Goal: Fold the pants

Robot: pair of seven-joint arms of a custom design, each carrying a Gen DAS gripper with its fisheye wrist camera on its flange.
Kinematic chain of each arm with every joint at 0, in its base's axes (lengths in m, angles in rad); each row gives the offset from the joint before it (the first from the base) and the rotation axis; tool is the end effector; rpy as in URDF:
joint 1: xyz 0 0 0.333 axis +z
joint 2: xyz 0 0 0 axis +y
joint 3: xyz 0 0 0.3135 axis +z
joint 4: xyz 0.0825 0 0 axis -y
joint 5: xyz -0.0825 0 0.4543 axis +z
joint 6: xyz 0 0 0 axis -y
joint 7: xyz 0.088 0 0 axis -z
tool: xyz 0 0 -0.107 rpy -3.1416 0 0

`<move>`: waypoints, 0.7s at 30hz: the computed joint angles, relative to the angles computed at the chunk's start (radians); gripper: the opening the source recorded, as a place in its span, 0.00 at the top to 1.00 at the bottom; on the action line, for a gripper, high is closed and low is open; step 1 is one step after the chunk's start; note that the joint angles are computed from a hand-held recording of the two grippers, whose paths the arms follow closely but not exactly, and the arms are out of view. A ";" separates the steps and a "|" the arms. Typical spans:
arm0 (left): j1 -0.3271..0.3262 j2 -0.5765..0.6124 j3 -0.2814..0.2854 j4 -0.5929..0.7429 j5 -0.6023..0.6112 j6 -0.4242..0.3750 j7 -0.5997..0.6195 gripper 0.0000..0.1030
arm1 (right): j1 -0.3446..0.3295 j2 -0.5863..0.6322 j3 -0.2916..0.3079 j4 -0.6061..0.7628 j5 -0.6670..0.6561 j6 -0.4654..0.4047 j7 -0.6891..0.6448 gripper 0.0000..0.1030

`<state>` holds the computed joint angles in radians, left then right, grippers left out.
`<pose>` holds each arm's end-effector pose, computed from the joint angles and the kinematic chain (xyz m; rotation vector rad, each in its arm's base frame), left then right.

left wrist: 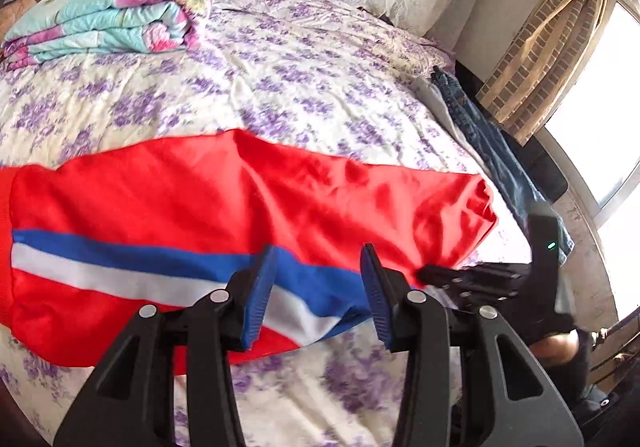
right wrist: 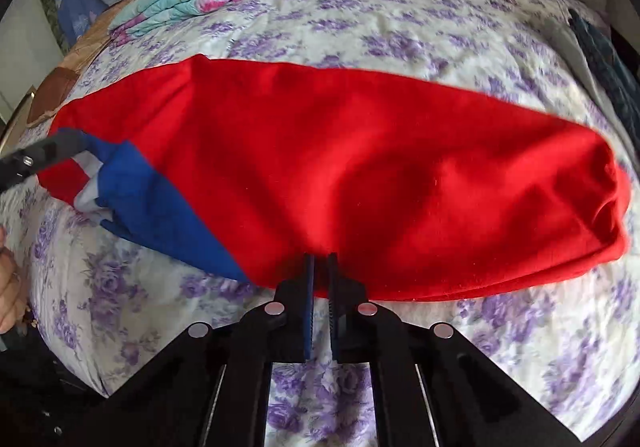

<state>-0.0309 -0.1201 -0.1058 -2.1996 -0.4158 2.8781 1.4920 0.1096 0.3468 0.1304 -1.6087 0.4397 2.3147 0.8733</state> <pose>0.6143 -0.0627 0.4889 -2.1214 1.5733 -1.0745 0.7355 0.1775 0.4405 -2.3472 1.1213 -0.1061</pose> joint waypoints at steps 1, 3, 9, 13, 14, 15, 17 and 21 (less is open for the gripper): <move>0.016 0.018 -0.018 0.040 0.075 -0.034 -0.069 0.59 | -0.002 0.000 0.002 -0.001 0.008 0.000 0.000 0.95; 0.021 0.081 -0.039 0.145 0.196 -0.107 -0.165 0.59 | -0.011 -0.004 0.007 -0.001 0.037 -0.008 0.001 0.93; -0.046 0.389 -0.037 0.515 0.255 -0.281 -0.212 0.62 | -0.088 -0.114 -0.012 -0.090 0.284 -0.015 -0.099 0.64; -0.076 0.576 -0.024 0.727 0.269 -0.405 -0.235 0.71 | -0.129 -0.114 -0.080 -0.088 0.388 0.045 0.059 0.36; -0.079 0.602 -0.021 0.751 0.271 -0.415 -0.243 0.73 | -0.149 -0.091 -0.090 -0.060 0.413 0.019 0.109 0.36; -0.076 0.612 -0.023 0.749 0.264 -0.395 -0.241 0.75 | -0.167 -0.061 -0.096 -0.026 0.434 -0.008 0.165 0.36; -0.073 0.604 -0.020 0.725 0.263 -0.353 -0.233 0.85 | -0.212 0.011 -0.089 0.054 0.487 -0.080 0.235 0.36; -0.042 0.583 -0.041 0.679 0.205 -0.309 -0.199 0.93 | -0.244 0.145 -0.054 0.210 0.482 -0.148 0.329 0.36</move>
<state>-0.0732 0.4630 -0.1470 -1.5203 -0.2110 2.5692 1.2932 -0.1341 0.4922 0.0768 -1.3992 0.9219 2.1670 1.2018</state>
